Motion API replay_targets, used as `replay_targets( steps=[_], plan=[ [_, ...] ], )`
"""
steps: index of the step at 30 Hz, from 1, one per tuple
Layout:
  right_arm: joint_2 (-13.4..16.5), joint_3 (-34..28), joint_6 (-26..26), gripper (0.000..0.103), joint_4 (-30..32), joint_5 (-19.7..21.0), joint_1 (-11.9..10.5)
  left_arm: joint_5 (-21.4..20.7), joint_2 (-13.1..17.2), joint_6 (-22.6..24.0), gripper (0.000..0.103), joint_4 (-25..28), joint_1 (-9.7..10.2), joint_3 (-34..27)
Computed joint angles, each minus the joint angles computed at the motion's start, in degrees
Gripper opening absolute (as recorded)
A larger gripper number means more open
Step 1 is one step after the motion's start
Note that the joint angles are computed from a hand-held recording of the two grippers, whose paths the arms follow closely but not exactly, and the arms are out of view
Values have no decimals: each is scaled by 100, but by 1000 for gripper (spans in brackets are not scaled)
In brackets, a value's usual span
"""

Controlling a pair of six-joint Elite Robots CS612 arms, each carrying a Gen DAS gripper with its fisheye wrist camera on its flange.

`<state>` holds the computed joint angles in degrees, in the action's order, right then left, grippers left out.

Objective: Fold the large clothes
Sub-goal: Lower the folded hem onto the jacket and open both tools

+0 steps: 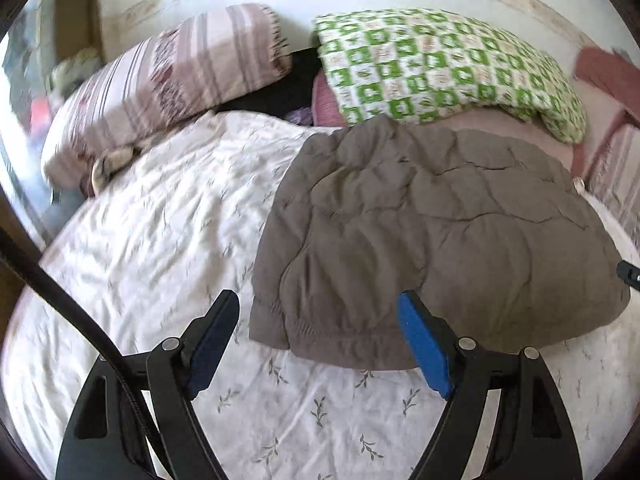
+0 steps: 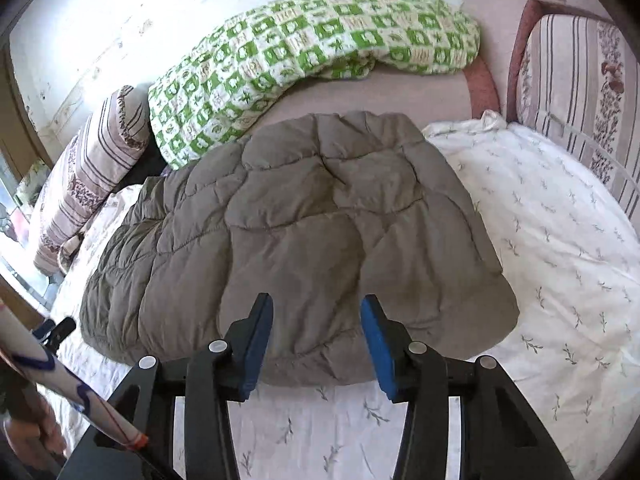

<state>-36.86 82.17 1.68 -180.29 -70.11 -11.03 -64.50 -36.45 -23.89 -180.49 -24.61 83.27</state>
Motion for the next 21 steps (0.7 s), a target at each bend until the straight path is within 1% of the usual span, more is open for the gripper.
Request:
replay_targets(
  steps=[2,3,4,6,7,8,10,11,12,13,15,17,20,21],
  plan=[
    [75,-69,-55,50,-46,-45,41,-48,80,-160,81,29,45,-57],
    [154,-163,-125,50,48,-127,70,-183,140,-207,81,101,91,-130],
    [210,-245,-184,50,205,-234,91,-343,203,-229,82,225,137,-218],
    [309,-385,-258,50,439,-238,102,-579,315,-288,83,560,199,-400],
    [339,-448,-336,50,570,-277,115,-685,372,-327,86,780,230,-512],
    [372,-516,-417,50,675,-351,141,-747,401,-372,87,837,244,-556],
    [437,-604,-493,51,745,-476,179,-1064,441,-595,90,922,325,-641],
    [464,-639,-497,51,789,-511,189,-1353,457,-791,90,972,391,-676],
    [496,-687,-465,51,836,-498,190,-1574,472,-951,90,968,440,-691],
    [511,-696,-458,52,830,-474,183,-1699,481,-1055,90,933,467,-684],
    [514,-685,-518,52,784,-358,151,-1816,464,-1146,90,882,493,-655],
    [478,-626,-525,52,721,-172,102,-1872,375,-1218,90,748,503,-537],
    [361,-439,-267,56,604,449,-73,-1855,222,-1443,90,392,540,-292],
    [321,-350,-77,61,485,626,-150,-1873,183,-1567,90,251,570,-216]
  ],
)
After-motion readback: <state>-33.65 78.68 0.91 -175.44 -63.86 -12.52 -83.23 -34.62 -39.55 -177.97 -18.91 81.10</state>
